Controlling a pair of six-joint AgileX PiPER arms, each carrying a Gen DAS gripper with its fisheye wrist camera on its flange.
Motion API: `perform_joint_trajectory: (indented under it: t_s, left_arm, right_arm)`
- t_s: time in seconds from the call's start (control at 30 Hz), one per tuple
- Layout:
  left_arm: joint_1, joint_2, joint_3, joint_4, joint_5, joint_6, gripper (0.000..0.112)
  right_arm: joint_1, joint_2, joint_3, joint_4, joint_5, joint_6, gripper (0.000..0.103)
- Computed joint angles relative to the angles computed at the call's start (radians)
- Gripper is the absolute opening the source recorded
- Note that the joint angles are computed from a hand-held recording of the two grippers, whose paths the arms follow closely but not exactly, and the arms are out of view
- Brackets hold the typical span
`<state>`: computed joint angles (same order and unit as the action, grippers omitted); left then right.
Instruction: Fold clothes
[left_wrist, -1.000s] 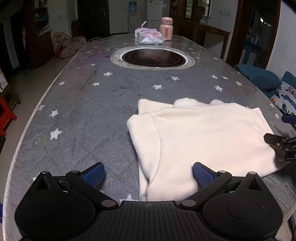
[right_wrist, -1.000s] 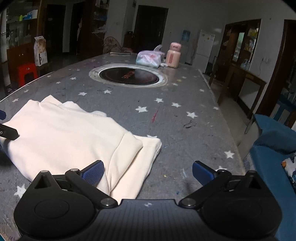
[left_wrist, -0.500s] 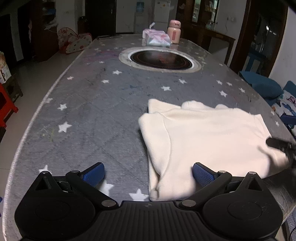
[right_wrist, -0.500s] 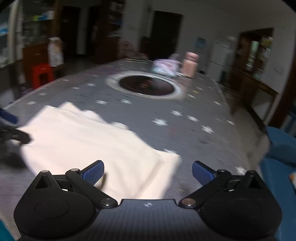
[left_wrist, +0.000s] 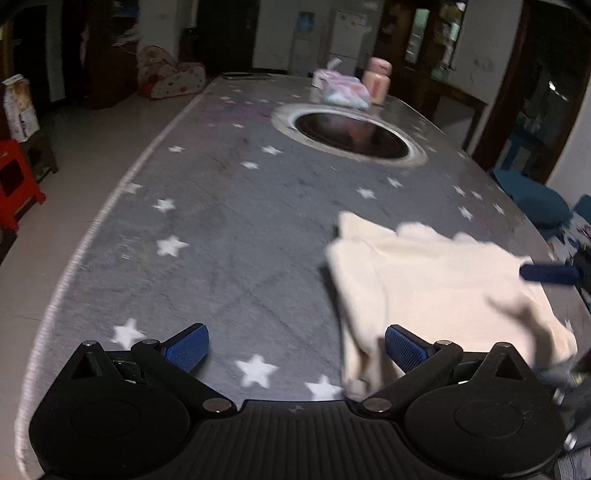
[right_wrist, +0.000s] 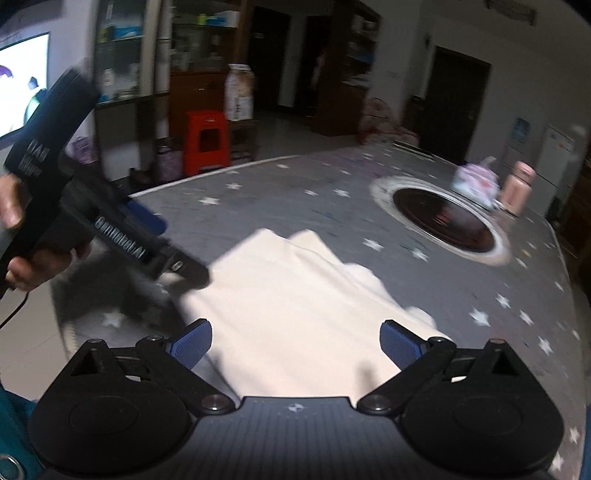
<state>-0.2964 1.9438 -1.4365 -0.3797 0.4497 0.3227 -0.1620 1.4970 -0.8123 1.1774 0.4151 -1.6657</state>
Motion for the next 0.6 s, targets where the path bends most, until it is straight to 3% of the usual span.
perform_joint_trajectory:
  t_s: [0.2,0.33,0.57,0.6]
  left_arm:
    - [0.055,0.03,-0.077,-0.045,0.081,-0.042,0.096]
    - [0.073,0.054,-0.12,-0.132,0.133,-0.01,0.088]
    - [0.088,0.111,-0.2,-0.263,0.237,0.003,0.088]
    - [0.09,0.119,-0.21,-0.278,0.248,-0.003,0.088]
  right_arm:
    - [0.108,0.042,-0.038,-0.073,-0.002,0.049,0.081]
    - [0.19,0.071,-0.058,-0.124,-0.014,0.082,0.066]
    - [0.321,0.113,-0.044,-0.217,-0.166,0.117,0.05]
    - [0.319,0.113,-0.043,-0.209,-0.171,0.115,0.043]
